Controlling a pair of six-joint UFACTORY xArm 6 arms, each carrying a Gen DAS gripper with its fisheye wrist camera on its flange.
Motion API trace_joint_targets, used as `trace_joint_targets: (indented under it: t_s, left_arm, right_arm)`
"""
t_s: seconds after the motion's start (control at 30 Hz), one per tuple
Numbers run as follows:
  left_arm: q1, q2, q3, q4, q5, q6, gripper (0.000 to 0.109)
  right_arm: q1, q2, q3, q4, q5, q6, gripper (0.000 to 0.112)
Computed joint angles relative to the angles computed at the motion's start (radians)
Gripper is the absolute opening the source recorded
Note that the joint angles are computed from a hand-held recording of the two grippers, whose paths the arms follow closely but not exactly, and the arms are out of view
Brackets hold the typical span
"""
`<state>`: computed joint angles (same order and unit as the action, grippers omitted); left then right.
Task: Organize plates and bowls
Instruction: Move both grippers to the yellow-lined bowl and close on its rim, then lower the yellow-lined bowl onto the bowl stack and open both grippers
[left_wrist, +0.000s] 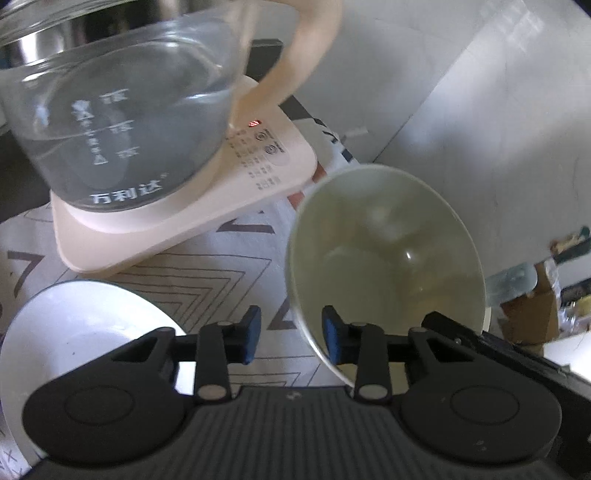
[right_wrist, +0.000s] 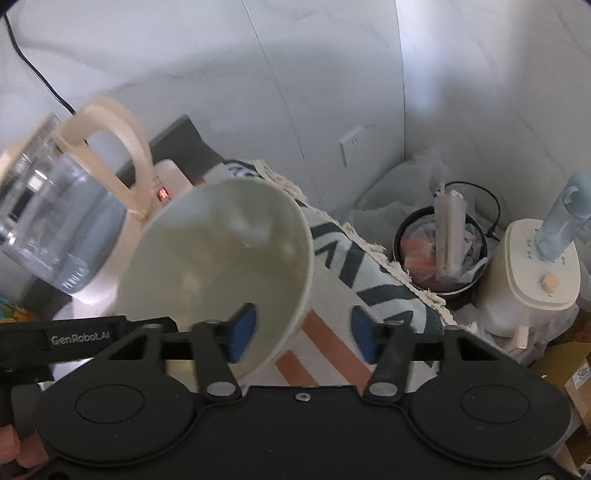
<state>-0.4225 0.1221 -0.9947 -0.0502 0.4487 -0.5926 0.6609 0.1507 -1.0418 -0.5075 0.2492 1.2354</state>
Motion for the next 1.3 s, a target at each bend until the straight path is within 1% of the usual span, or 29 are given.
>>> trace_joint_targets:
  t_s: [0.07, 0.1, 0.17, 0.23, 0.33, 0.47, 0.57, 0.77, 0.87, 0.97, 1.1, 1.3]
  left_arm:
    - [-0.007, 0.008, 0.000, -0.067, -0.005, 0.054, 0.018]
    - [-0.009, 0.007, -0.001, -0.054, 0.001, 0.038, 0.018]
    - [-0.013, -0.001, 0.005, -0.038, -0.003, 0.021, 0.017]
    - [-0.014, -0.019, 0.016, -0.042, 0.005, 0.006, 0.017]
    - [-0.018, -0.054, 0.039, -0.046, 0.008, -0.001, 0.017]
    - [-0.028, -0.100, 0.062, -0.012, 0.017, -0.044, 0.017]
    - [-0.041, -0.142, 0.080, 0.011, 0.025, -0.089, 0.017]
    - [-0.068, -0.236, 0.124, 0.105, 0.052, -0.225, 0.017]
    - [-0.083, -0.295, 0.155, 0.157, 0.064, -0.286, 0.018]
    - [-0.098, -0.347, 0.176, 0.196, 0.093, -0.352, 0.018]
    - [-0.121, -0.426, 0.215, 0.266, 0.136, -0.437, 0.018]
    - [-0.158, -0.533, 0.257, 0.334, 0.205, -0.545, 0.018]
  right_arm:
    - [-0.004, 0.006, 0.020, 0.072, -0.063, -0.062, 0.021]
    - [-0.002, 0.004, 0.018, 0.060, -0.061, -0.052, 0.020]
    - [0.008, 0.001, 0.004, 0.015, -0.019, -0.035, 0.020]
    - [0.009, -0.011, 0.017, -0.015, -0.029, -0.007, 0.020]
    - [0.009, -0.037, 0.045, -0.013, -0.047, 0.002, 0.019]
    - [0.011, -0.081, 0.077, -0.049, -0.055, 0.025, 0.020]
    - [0.009, -0.115, 0.101, -0.100, -0.060, 0.049, 0.019]
    - [0.008, -0.193, 0.152, -0.184, -0.081, 0.115, 0.019]
    - [0.010, -0.234, 0.178, -0.194, -0.094, 0.128, 0.019]
    - [0.019, -0.266, 0.190, -0.248, -0.099, 0.173, 0.019]
    - [0.042, -0.299, 0.204, -0.257, -0.094, 0.157, 0.018]
    - [0.068, -0.348, 0.227, -0.298, -0.103, 0.170, 0.018]
